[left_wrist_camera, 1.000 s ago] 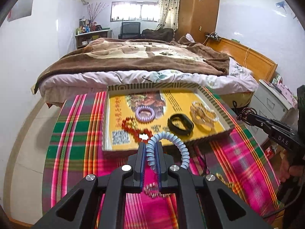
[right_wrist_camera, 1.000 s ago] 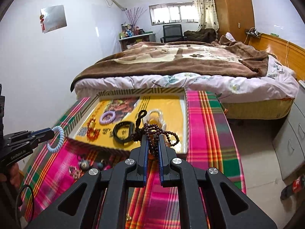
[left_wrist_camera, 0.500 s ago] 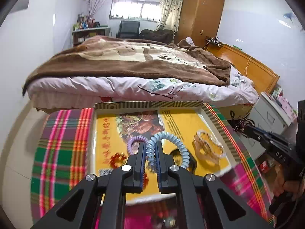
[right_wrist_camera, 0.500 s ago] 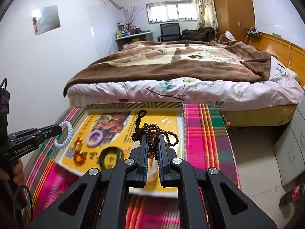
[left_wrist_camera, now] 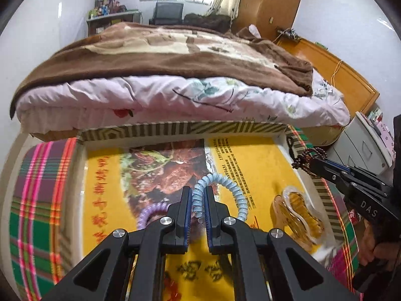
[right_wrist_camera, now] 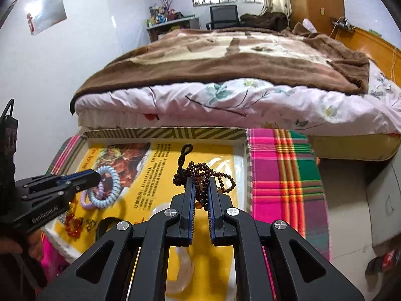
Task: Organize jewelry
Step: 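Lower both items into the yellow box and open both grippers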
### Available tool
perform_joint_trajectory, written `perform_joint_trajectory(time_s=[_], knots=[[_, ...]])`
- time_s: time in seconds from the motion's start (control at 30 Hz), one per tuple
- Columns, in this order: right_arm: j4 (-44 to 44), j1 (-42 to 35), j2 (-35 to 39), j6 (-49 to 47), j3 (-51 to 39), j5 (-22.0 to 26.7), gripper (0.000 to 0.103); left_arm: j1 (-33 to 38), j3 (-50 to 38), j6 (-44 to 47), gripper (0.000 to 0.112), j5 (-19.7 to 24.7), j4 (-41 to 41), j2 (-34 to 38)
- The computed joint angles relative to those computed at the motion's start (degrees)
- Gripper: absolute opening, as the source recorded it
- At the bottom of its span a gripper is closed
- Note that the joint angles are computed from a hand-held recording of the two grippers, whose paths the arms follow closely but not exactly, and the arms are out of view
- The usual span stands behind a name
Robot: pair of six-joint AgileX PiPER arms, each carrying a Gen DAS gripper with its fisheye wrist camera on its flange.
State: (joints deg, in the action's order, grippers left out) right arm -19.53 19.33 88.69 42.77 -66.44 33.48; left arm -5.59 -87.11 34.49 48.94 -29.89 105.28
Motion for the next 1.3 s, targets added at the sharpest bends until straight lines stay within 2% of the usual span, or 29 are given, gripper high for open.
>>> perform_joint_trajectory(time_s=[0.3,0.43,0.67,0.8,0.83,0.97,1.0,1.1,1.3], knots=[[6.15,-2.14,5.52,-8.59,-3.62,0.43,0.009,-2.35,-2.84,-3.11,0.010,-0.40,3.87,4.46],[4.89,-1.85,6.93,-8.28,-4.68,1.38,0.009,-3.00,-2.35,-3.26,0.010,-1.68,4.96,4.66],[3.52,-1.59,7.98,-6.64,-5.85,3.02,0.011,-3.52,-2.76,-4.39,0.013,-1.20,5.74,4.75],[3.63,-1.76,7.89,-6.62,-5.95,2.94,0.016,-3.60,-2.41,-4.18,0.037,-1.18,5.46,4.42],[3.47,-1.68,7.84,-6.37,-5.96,2.89,0.016,-3.62,-2.28,-4.15,0.040,-1.18,5.43,4.31],[1.34,-0.94,6.72,-3.71,-5.14,2.43,0.021,-3.67,-1.38,-4.43,0.044,-1.25,5.65,3.39],[1.47,-0.90,6.30,-3.68,-4.90,2.26,0.024,-3.61,-1.19,-4.44,0.049,-1.18,5.63,3.08],[0.87,-0.44,4.92,-2.63,-4.11,1.86,0.033,-3.26,0.91,-3.04,0.053,-2.13,4.79,0.84],[-1.37,1.69,0.96,1.94,-1.79,1.59,0.034,-2.04,5.56,-2.03,0.062,-3.11,4.29,-4.97]])
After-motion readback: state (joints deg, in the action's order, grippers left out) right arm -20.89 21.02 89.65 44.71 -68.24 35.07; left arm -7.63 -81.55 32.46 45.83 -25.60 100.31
